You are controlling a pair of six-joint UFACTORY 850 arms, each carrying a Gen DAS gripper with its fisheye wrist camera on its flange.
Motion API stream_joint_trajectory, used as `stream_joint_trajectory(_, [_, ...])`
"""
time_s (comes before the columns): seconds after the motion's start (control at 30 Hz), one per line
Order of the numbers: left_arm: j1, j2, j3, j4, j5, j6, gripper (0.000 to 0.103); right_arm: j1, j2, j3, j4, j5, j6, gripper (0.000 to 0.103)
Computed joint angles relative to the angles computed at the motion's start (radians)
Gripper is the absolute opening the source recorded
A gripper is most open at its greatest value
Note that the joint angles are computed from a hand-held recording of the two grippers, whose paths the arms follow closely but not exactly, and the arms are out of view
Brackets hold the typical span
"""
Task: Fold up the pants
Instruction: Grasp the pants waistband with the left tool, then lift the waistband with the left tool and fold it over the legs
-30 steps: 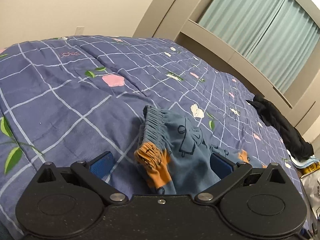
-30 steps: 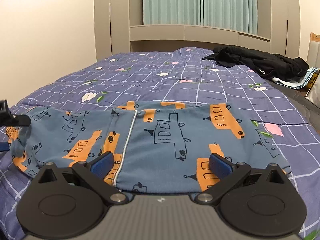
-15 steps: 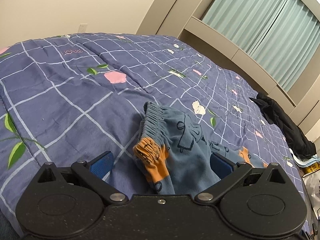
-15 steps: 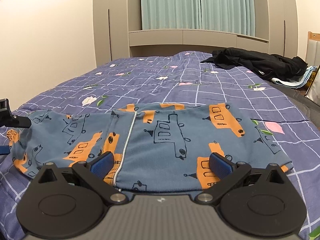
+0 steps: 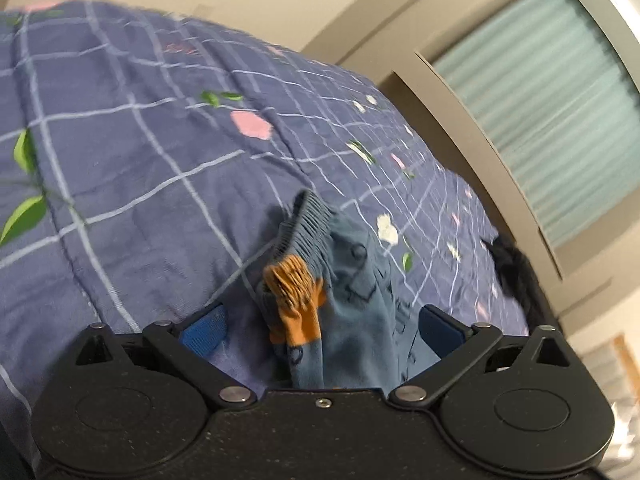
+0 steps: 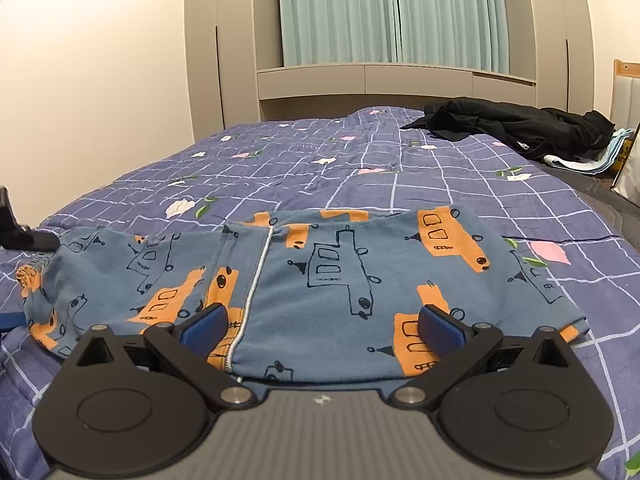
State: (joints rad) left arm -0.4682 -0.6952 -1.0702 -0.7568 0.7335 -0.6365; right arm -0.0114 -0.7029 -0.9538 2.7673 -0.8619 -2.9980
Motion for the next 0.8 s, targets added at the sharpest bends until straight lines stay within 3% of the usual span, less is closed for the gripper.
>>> stream_joint_trajectory(0.1, [0.001, 0.003, 0.0, -0.027, -0.005, -0.019, 0.089, 0.001, -0.002, -0.001, 0.002, -0.003, 0.001, 0.103])
stream_joint_trajectory(0.33, [-0.003, 0.003, -0.007, -0.088, -0.017, 0.0, 0.056, 0.0, -0.001, 0.001, -0.004, -0.006, 0.009, 0.103])
stream_joint_trajectory(0.5, [0.011, -0.005, -0.015, -0.069, -0.025, -0.043, 0.045, -0.001, -0.001, 0.001, -0.006, -0.005, 0.011, 0.103])
stream_joint_trajectory(0.57, [0.013, -0.005, -0.026, -0.106, -0.045, -0.001, 0.029, -0.002, -0.001, 0.001, -0.009, -0.005, 0.013, 0.103])
stream_joint_trajectory(0.67, [0.015, -0.003, -0.036, -0.136, -0.065, 0.06, 0.021, -0.001, -0.001, 0.001, -0.012, -0.006, 0.019, 0.103])
stream_joint_trajectory(0.8, [0.005, 0.007, -0.041, -0.171, -0.048, 0.159, 0.019, -0.002, -0.001, 0.001, -0.015, -0.008, 0.024, 0.103])
